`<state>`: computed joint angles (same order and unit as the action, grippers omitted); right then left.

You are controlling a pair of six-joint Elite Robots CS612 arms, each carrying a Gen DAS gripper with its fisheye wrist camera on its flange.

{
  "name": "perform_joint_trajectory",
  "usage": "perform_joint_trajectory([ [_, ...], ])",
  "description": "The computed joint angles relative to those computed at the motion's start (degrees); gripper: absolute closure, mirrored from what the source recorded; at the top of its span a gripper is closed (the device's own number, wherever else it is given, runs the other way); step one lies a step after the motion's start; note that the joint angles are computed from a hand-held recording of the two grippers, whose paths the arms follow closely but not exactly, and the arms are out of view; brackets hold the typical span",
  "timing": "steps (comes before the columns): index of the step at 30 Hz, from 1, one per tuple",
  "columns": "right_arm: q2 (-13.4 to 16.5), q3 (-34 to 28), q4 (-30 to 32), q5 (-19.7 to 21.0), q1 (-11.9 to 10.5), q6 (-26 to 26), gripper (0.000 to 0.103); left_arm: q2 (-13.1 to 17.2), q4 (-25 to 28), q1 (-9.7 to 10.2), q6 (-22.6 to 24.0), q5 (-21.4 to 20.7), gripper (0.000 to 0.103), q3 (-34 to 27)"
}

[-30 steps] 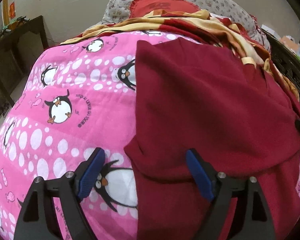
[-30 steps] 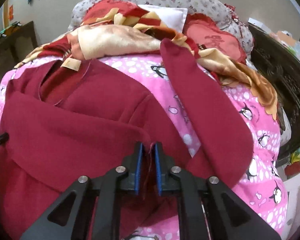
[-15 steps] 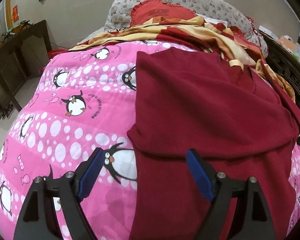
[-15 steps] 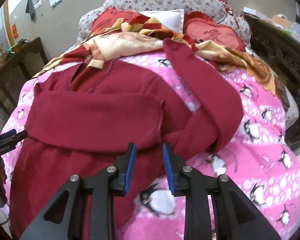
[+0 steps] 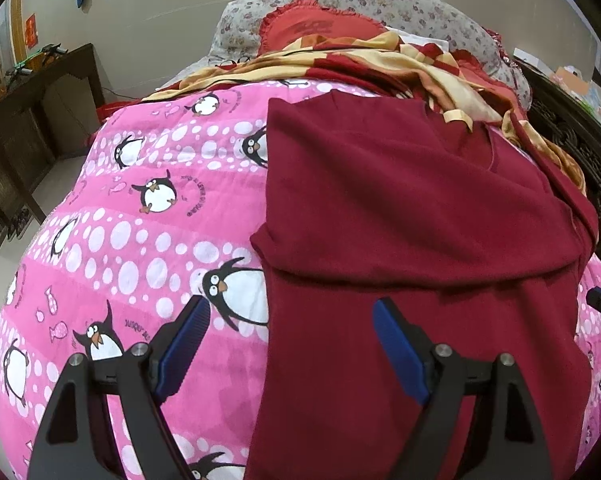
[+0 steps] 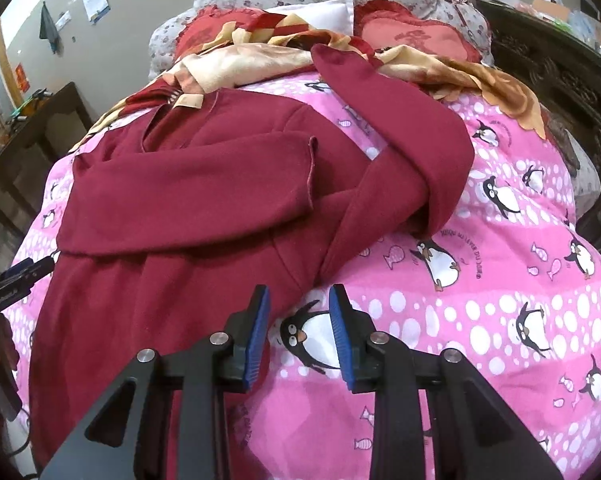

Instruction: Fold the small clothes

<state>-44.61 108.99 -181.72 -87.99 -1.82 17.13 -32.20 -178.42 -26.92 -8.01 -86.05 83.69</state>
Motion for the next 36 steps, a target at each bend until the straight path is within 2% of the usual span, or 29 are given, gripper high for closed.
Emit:
perform_joint_trajectory([
  [3, 0.0, -0.3, -0.3, 0.2, 0.2, -0.1, 0.057, 0.1, -0.1, 0.17, -0.7, -1.2, 0.016, -0.1],
  [7, 0.5, -1.9, 0.2, 0.1, 0.3, 0.5, 0.056, 0.6, 0.0, 0.86, -2.8, -5.1, 0.016, -1.5],
  [10, 1.2, -3.6, 0.9, -0.4, 0.2, 1.4, 0.056, 1.2, 0.4, 0.92, -3.8, -5.1, 0.016, -3.1],
  [12, 1.8, -5.1, 1.6, -0.8, 0.0, 2.5, 0.054, 1.9, 2.3, 0.95, -4.5, -5.1, 0.016, -4.8],
  [16, 3.5, -8.8, 6.7, -4.5, 0.0, 5.4, 0.053, 3.5, 5.6, 0.88, -5.3, -4.3, 0.016, -7.9],
  [20, 4.0, -9.6, 7.4, -3.5, -0.3, 3.8, 0.053, 5.2, 11.0, 1.27, -6.4, -4.4, 0.016, -11.0],
  [22, 2.7, -7.3, 4.4, -1.6, -1.1, 5.6, 0.053, 5.5, 9.2, 1.51, -6.6, -5.2, 0.015, -10.7],
  [24, 1.3, -3.4, -1.6, 0.3, -2.2, 8.5, 0.046, 5.6, 7.6, 1.43, -5.5, -5.1, 0.013, -10.2],
  [25, 0.5, -1.3, -3.3, -0.3, -2.6, 9.7, 0.04, 5.7, 6.6, 1.34, -5.0, -5.0, 0.01, -9.9],
  [27, 0.0, 0.5, -3.6, -0.5, -3.1, 10.9, 0.039, 6.0, 4.9, 1.07, -4.2, -4.3, 0.007, -9.6],
  [30, 0.8, 1.0, -4.0, 4.6, -4.2, 12.1, 0.039, 5.8, 4.1, 0.61, -3.8, -2.8, 0.006, -8.9],
  [33, 3.1, -0.6, -6.4, 8.4, -4.3, 12.5, 0.039, 5.9, 4.4, 1.01, -5.3, -4.6, 0.005, -9.2],
  [35, 4.4, -2.3, -4.8, 9.7, -4.1, 12.0, 0.043, 6.2, 4.4, 1.31, -5.1, -6.2, 0.0, -9.6],
  [36, 4.9, -2.7, -5.5, 7.9, -3.7, 12.2, 0.067, 6.4, 4.5, 1.4, -4.7, -6.8, 0.0, -9.9],
])
